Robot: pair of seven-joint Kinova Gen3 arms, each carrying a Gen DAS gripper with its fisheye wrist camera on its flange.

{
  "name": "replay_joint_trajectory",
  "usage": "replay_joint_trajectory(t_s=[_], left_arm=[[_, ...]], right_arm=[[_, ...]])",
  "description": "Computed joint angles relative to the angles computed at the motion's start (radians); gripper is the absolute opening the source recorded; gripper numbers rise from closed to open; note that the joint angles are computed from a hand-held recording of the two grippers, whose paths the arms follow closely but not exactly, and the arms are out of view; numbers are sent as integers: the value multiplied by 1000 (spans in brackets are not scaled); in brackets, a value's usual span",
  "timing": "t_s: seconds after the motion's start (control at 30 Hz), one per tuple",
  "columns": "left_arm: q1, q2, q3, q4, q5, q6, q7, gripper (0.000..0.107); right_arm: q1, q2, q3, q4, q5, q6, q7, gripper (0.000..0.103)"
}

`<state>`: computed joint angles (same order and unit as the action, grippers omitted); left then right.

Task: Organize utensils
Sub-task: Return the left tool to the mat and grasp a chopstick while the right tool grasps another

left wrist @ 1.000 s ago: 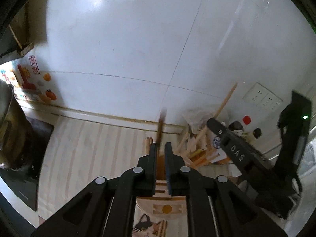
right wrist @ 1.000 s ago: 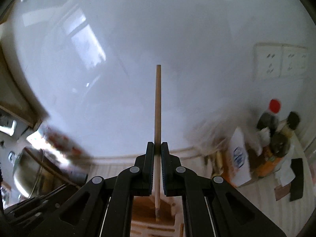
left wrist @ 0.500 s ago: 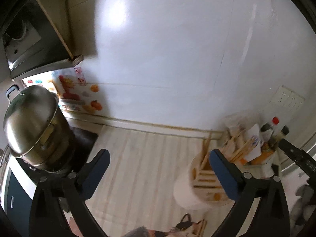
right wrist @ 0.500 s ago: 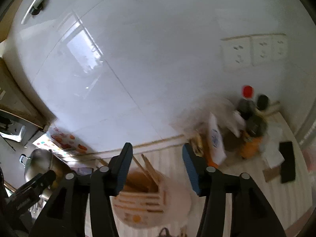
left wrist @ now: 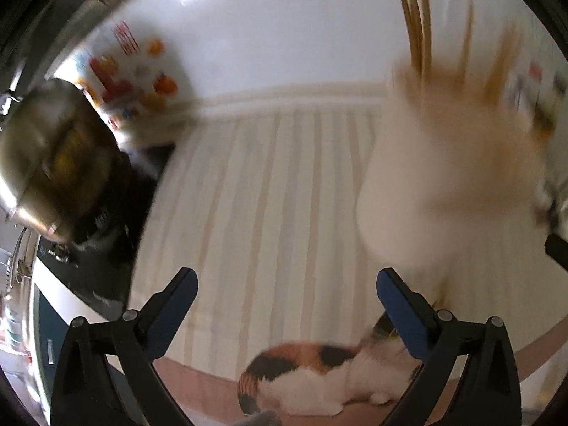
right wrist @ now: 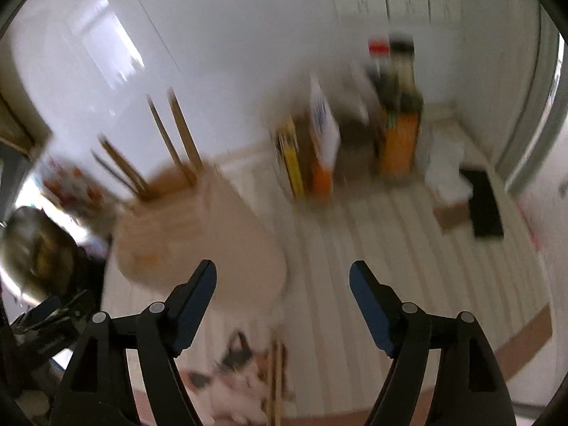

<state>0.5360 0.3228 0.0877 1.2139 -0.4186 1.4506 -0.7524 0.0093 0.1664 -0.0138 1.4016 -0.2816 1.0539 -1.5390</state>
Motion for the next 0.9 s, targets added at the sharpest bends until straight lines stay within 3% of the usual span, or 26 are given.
replay_joint_trajectory(t_s=[0.2,0.5,0.53,0.57,0.6,0.63,0.67,0.8,0.9], left_arm=[[13,78,11,119,58,-23,1,103],[36,110,3,162,64,-18,9,103],[32,109,3,164,66,-19,4,103],[30,106,3,170,69,-22,4,103],[28,105,3,173,71,-26,2,103],[26,103,4,174,76,-26,1,103],[27,102,5,172,78,-25,0,103],[33,95,13,170,84,-34,-4,103],[40,98,17,164,88,-39,-8,103]], right_arm=[[-24,69,-8,109,36,64,-33,78],[-78,149,-27,219,80,49,-87,56],[-84,153,-30,225,85,46,-86,50],[-88,153,-33,233,89,38,-82,35],[-101,150,-33,245,108,26,-87,31],[-123,132,-29,265,138,-3,-89,16],[-127,130,-36,275,151,-15,-90,7],[-160,106,-30,313,219,-51,-113,6],[-126,100,-26,322,186,-42,-92,6]])
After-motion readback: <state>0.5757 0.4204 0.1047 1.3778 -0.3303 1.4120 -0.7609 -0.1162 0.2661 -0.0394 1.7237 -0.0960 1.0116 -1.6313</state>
